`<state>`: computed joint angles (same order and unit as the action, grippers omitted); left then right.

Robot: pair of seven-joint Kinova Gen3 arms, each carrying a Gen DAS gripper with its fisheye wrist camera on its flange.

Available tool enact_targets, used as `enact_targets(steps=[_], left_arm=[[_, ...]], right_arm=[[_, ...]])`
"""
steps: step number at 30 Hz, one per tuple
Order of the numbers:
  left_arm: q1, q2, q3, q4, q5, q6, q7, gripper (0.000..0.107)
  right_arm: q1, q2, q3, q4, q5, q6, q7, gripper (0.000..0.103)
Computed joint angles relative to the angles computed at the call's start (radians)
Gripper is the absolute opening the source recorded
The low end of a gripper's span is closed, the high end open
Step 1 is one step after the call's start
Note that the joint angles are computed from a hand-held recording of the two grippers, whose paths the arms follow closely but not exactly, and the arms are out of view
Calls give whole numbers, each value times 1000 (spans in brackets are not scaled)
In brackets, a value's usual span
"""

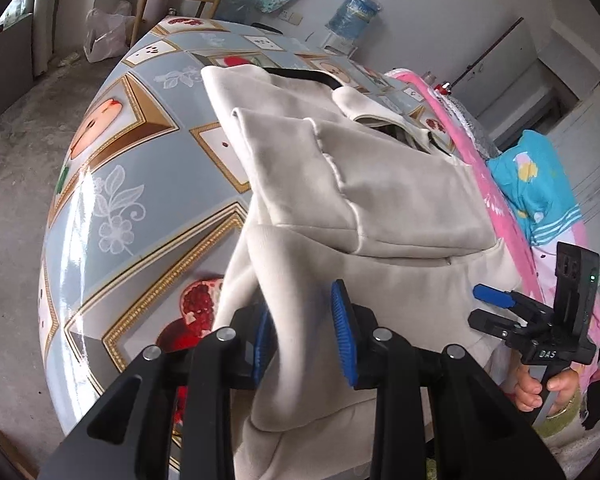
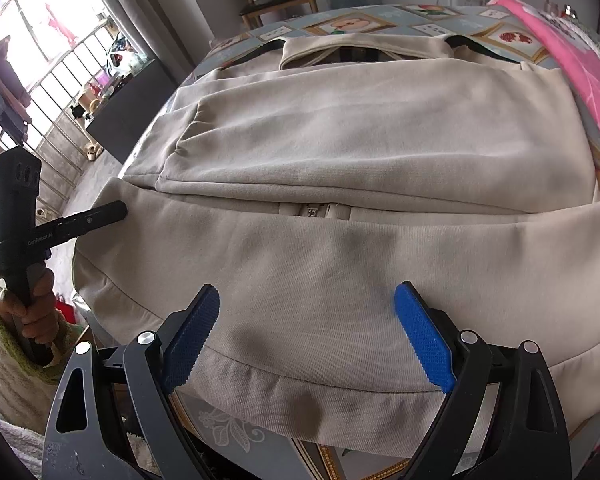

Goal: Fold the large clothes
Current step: 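Hold the hem with the left tool while the right tool grasps the hem's other end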

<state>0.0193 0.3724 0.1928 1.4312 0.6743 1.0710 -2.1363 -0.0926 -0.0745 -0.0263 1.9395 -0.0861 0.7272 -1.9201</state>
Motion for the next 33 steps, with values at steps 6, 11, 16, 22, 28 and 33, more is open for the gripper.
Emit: enact_targets(steps=[6,11,16,22,28,33], left_arm=[[-118,-8,144,15,1,7,-69,28],[81,-49,16,7,-203,-83,73,23],[309,-98,-125,42,-406,-185,201,20],[587,-111,-310,63,-650,-247,424,20],[574,-111,-210,74,-859,-257,613,20],[596,-106,-201,71,-925,-249,667,20]], right_arm=[[-1,-2,1,4,-2,-6,8,87],[0,-3,4,8,-8,-11,16,87],[5,-9,12,16,-32,-20,37,87],[37,-71,44,59,-79,-50,55,76],[155,-216,73,114,23,-50,-41,65],[213,-234,207,92,19,-1,20,60]])
